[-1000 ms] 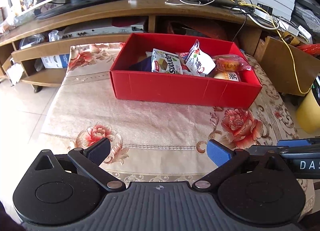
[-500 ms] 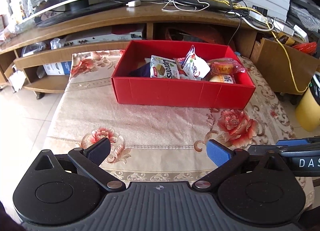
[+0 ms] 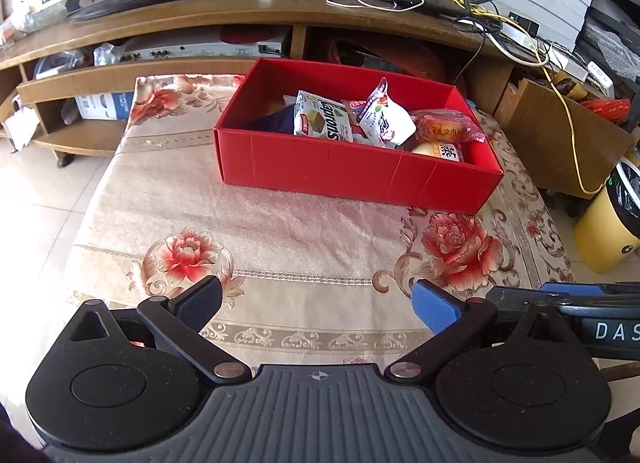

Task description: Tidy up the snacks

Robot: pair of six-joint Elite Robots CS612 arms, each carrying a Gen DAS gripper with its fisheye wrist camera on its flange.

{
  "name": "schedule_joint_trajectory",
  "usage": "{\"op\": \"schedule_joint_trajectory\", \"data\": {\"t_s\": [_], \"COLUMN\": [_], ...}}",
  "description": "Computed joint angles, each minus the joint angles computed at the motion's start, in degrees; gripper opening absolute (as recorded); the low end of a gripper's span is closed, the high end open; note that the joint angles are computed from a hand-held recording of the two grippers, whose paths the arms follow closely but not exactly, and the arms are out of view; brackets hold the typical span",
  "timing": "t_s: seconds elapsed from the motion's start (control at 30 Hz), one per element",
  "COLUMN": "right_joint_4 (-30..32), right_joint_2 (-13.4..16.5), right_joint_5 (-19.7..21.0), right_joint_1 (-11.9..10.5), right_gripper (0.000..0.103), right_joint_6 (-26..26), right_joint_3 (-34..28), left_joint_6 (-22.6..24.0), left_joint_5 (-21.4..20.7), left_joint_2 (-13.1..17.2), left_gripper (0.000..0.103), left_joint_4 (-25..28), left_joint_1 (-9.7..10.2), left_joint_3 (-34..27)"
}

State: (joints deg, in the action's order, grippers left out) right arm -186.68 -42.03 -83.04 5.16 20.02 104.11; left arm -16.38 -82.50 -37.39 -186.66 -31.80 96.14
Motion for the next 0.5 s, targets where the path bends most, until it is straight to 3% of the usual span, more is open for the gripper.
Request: {"op": "schedule_joint_trajectory", "data": {"t_s": [0.27,0.43,0.5], "right_joint_4": [-0.41,-0.22,-0.07], "right_joint_2": [0.09,0.09,0.14], "right_joint_5": [0.28,0.51,0.39], "right_joint_1": [-0.10,0.04,0.09], "right_gripper": [0.062,0.062,0.062], "right_joint_6": [0.07,-0.75,-0.86], "right_joint_3": [0.06,-0.05,-0.15], "left_joint_6": [-0.16,-1.92,-0.48], "left_joint_5": [-0.23,-4.42,-2.83], "left_joint_2": [-0.18,-0.35,-0.19], "left_gripper": [0.102,0.091,0.091], "left_joint_4": [0.80,4.46,2.44], "left_joint_1": [0.04,0.78,0.41], "left_joint_3": [-0.11,-0.89,-0.47]}}
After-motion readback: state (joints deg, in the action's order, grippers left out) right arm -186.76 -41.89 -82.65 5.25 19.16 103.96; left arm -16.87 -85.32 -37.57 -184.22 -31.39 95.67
